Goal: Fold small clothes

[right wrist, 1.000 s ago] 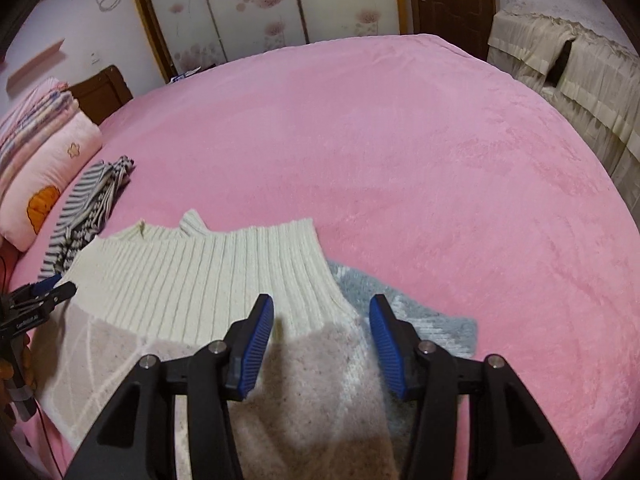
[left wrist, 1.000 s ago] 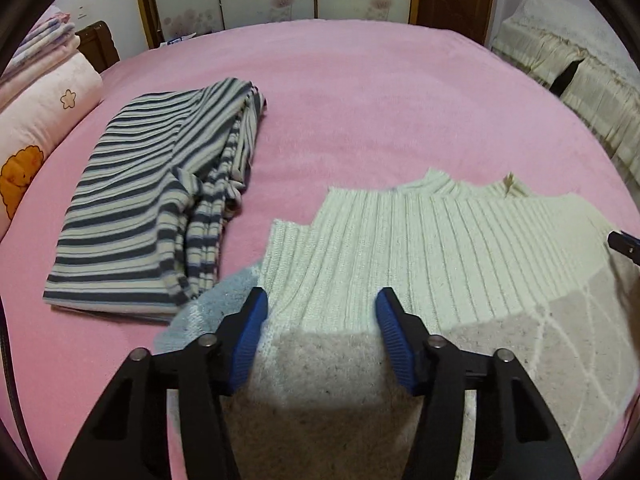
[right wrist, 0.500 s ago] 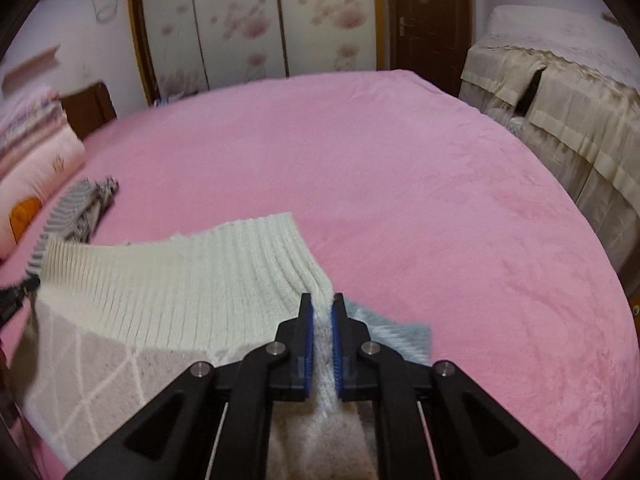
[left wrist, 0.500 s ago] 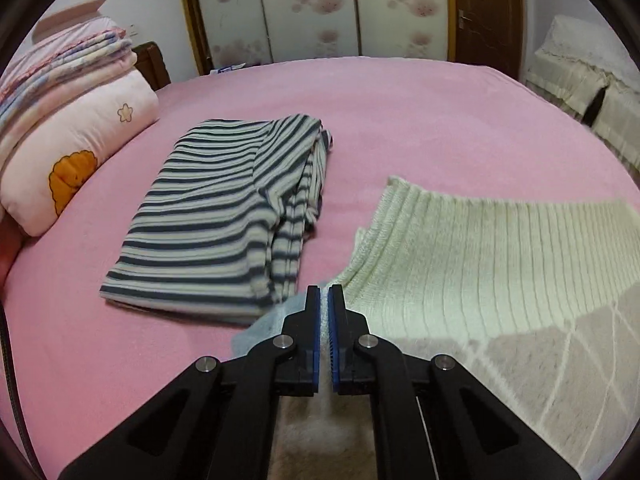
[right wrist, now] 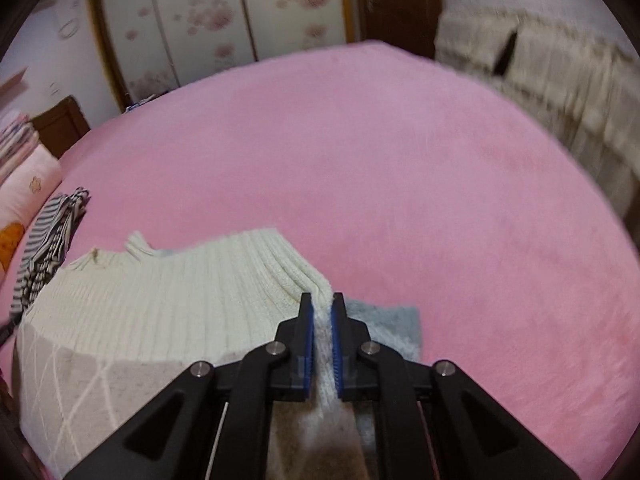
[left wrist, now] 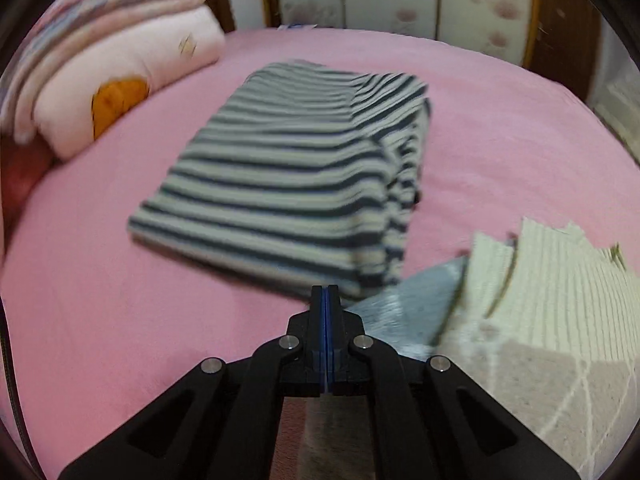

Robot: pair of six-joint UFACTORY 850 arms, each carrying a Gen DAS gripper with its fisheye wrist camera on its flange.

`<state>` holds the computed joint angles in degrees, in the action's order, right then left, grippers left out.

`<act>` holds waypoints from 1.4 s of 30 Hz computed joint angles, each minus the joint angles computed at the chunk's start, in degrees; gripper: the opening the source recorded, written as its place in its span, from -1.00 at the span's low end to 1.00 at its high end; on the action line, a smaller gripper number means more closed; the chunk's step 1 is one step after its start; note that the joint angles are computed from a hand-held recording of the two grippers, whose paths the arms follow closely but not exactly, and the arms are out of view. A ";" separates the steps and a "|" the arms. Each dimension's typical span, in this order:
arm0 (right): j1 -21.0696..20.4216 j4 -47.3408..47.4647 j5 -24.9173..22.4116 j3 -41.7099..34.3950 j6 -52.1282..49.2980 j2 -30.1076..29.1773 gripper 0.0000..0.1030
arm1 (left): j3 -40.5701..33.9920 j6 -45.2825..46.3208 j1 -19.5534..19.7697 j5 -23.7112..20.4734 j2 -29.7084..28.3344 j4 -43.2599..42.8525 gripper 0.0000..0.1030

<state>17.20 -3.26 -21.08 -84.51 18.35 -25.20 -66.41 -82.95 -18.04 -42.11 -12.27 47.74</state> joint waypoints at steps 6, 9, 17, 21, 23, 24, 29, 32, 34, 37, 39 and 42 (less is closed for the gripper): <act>1.21 -7.56 0.25 -0.10 4.09 -0.41 -0.76 | -0.49 0.44 -1.79 -2.33 -1.31 2.65 -1.00; 0.16 1.59 -0.23 -0.27 -4.04 -0.02 -0.58 | -0.98 1.02 -1.97 -2.89 -1.45 2.30 -1.00; -2.63 18.80 -3.77 1.99 -19.34 6.60 -0.35 | -0.35 7.16 -3.85 -2.63 2.51 1.59 -0.28; -3.65 19.70 -4.75 5.23 -21.92 11.56 -0.28 | 1.98 11.65 -6.17 -0.60 7.13 -1.36 0.27; -3.70 18.17 -4.82 7.22 -22.20 13.94 -0.28 | 3.00 14.87 -7.97 -0.72 9.09 -3.24 0.28; -3.52 16.62 -4.91 8.02 -21.57 14.81 -0.28 | 3.56 15.74 -9.06 -1.28 9.98 -3.66 0.28; -2.04 11.99 -4.29 14.37 -18.79 19.85 -0.28 | 7.59 12.16 -15.01 -3.24 15.11 -2.17 0.38; -1.19 15.48 -4.27 18.22 -20.94 22.53 -0.28 | 10.25 7.27 -17.89 -3.66 18.06 -1.30 0.43; -0.43 16.04 -3.79 20.22 -21.04 23.89 -0.28 | 11.19 5.03 -19.57 -4.45 19.05 -1.48 0.43; 1.58 14.43 -2.54 23.37 -18.70 26.24 -0.28 | 12.38 2.44 -21.66 -5.29 20.36 -2.01 0.43; 2.63 14.21 -1.64 25.17 -17.75 27.81 -0.28 | 12.63 1.22 -22.80 -5.95 20.73 -2.40 0.44; 3.40 17.67 -1.01 26.82 -19.56 29.60 -0.28 | 12.87 -1.58 -24.74 -7.28 21.44 -3.32 0.61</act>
<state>20.60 14.41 -22.09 -57.69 -1.21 4.40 -53.54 -84.54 -42.78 -49.38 9.17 44.42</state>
